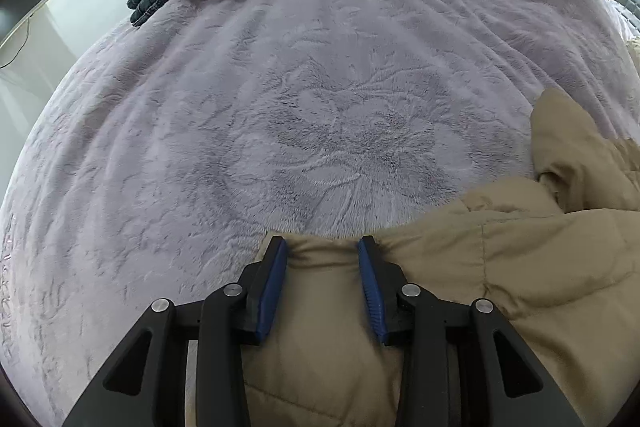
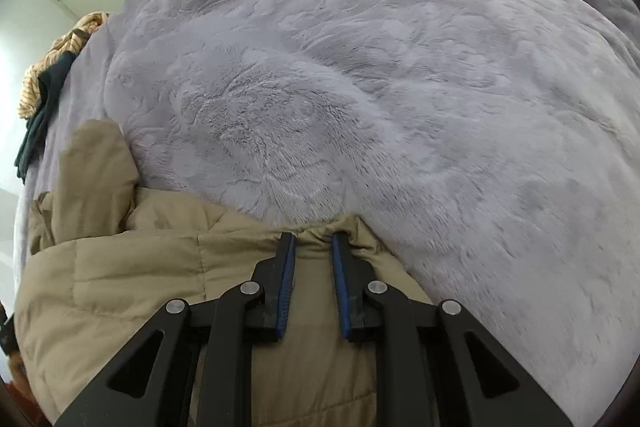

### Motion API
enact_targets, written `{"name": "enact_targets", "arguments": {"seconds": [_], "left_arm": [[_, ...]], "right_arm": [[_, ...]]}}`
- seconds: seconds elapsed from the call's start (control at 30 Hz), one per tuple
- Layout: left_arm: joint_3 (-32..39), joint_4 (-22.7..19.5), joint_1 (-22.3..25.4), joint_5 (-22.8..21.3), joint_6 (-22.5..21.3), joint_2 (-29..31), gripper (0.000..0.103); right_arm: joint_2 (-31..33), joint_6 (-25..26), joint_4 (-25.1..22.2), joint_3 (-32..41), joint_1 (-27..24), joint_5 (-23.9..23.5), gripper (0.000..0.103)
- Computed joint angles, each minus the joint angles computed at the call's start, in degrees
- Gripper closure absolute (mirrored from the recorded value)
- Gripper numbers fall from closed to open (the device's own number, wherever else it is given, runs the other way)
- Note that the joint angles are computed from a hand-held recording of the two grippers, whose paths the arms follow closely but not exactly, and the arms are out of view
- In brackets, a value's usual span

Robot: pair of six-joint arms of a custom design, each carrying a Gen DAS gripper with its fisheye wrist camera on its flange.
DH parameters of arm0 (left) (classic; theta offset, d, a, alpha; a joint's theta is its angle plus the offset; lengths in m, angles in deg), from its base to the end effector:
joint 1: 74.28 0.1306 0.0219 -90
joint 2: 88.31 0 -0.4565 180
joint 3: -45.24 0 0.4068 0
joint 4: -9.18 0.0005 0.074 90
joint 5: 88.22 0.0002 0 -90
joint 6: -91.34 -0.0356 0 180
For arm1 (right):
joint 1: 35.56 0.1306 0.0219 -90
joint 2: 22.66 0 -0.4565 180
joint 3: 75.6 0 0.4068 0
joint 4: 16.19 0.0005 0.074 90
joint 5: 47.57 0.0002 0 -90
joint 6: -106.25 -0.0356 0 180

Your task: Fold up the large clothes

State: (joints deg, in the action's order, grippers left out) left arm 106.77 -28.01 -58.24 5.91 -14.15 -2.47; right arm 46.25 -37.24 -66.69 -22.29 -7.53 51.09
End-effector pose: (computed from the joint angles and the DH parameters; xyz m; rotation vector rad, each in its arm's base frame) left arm 0.3964 0.1108 0.3221 0.0115 2.6424 0.0906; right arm 0.2618 0.1328 0.3472 0.6419 2.6438 0.2199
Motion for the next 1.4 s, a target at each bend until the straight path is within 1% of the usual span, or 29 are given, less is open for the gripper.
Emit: {"name": "enact_targets", "arguments": {"seconds": [0.13, 0.2, 0.27, 0.33, 0.4, 0.43, 0.47, 0.5, 0.57, 0.67, 0.7, 0.77, 0.83, 0.93, 0.97, 1.0, 1.03, 1.1, 1.17, 1.2, 1.27, 1.3, 1.33, 1.37, 1.4], "left_arm": [[0.62, -0.48, 0.45, 0.93, 0.93, 0.93, 0.062], [1.13, -1.21, 0.37, 0.47, 0.84, 1.03, 0.061], [1.67, -2.39, 0.13, -1.44, 0.81, 0.19, 0.061], [1.96, -3.54, 0.56, -2.05, 0.39, -1.42, 0.061], [2.05, -4.82, 1.56, -1.11, -1.02, -3.47, 0.061], [2.10, -5.69, 2.23, -0.50, -2.00, -4.75, 0.061], [2.15, -6.83, 3.06, 0.43, -3.00, -6.25, 0.061], [2.20, -7.63, 3.73, 1.20, -3.64, -7.13, 0.061], [2.55, -10.87, 5.47, 2.63, -5.03, -9.41, 0.061], [2.60, -14.75, 7.81, 4.00, -6.41, -11.75, 0.060], [2.40, -16.78, 8.52, 4.29, -6.89, -12.74, 0.060], [1.67, -19.84, 9.68, 5.16, -7.57, -14.70, 0.060], [0.56, -22.01, 10.68, 5.86, -8.24, -17.03, 0.060], [-1.44, -25.95, 12.51, 7.51, -11.34, -21.29, 0.060], [-1.96, -27.18, 13.09, 7.98, -12.43, -22.55, 0.053], [-2.62, -27.71, 13.65, 8.55, -12.83, -23.84, 0.043], [-3.02, -28.93, 14.43, 9.47, -13.48, -25.02, 0.041], [-3.66, -31.63, 15.96, 11.03, -14.22, -27.09, 0.041], [-4.12, -34.23, 16.56, 11.22, -15.36, -28.42, 0.041], [-4.51, -35.01, 16.59, 11.05, -15.66, -29.12, 0.041], [-5.36, -36.45, 16.16, 10.08, -16.21, -30.52, 0.041], [-5.65, -36.71, 16.05, 9.86, -16.21, -30.92, 0.036], [-5.92, -37.44, 16.20, 10.04, -16.18, -31.37, 0.025], [-6.06, -38.32, 16.88, 10.98, -16.12, -31.68, 0.004], [-6.17, -38.74, 17.81, 12.17, -16.06, -32.20, 0.001]], "right_arm": [[-0.21, -0.18, 1.33, -0.74, -1.04, -1.46, 0.084], [-0.11, -0.25, -0.57, 0.23, -1.31, -1.74, 0.084], [0.52, -1.38, -3.33, 2.26, -0.25, -0.40, 0.080], [0.35, -2.17, -5.60, 3.89, 0.95, 1.14, 0.079], [-0.74, -3.37, -6.75, 4.81, 2.26, 2.06, 0.073], [-1.68, -4.65, -7.64, 5.25, 3.43, 3.07, 0.068], [-2.37, -5.85, -8.46, 5.63, 4.46, 4.00, 0.065], [-2.79, -6.76, -9.13, 5.98, 5.16, 4.66, 0.064], [-4.31, -9.65, -11.35, 6.75, 7.48, 6.19, 0.063], [-6.34, -13.84, -13.38, 7.59, 10.94, 6.70, 0.061], [-7.20, -16.18, -14.29, 7.89, 12.97, 7.06, 0.060], [-9.22, -19.94, -15.91, 7.88, 16.66, 7.58, 0.054], [-10.41, -23.94, -17.58, 8.15, 21.26, 8.31, 0.051], [-11.30, -30.19, -19.13, 8.49, 28.46, 9.30, 0.044], [-11.59, -32.81, -19.57, 8.45, 31.04, 9.57, 0.042], [-11.93, -35.46, -19.69, 8.20, 33.50, 9.67, 0.041], [-12.09, -37.87, -20.08, 8.09, 35.64, 9.96, 0.040], [-12.30, -43.76, -20.57, 7.59, 40.60, 10.22, 0.039], [-12.39, -47.53, -20.64, 7.01, 43.69, 10.00, 0.037], [-12.31, -50.34, -20.77, 6.68, 45.81, 10.13, 0.036], [-12.46, -54.44, -19.95, 5.74, 48.63, 10.03, 0.029], [-12.55, -56.44, -19.24, 5.19, 50.05, 9.93, 0.027], [-12.62, -58.19, -18.41, 4.64, 51.45, 9.96, 0.021], [-12.64, -59.39, -17.88, 4.21, 52.30, 10.01, 0.021], [-12.49, -60.82, -17.63, 3.93, 53.36, 10.04, 0.021]]}}
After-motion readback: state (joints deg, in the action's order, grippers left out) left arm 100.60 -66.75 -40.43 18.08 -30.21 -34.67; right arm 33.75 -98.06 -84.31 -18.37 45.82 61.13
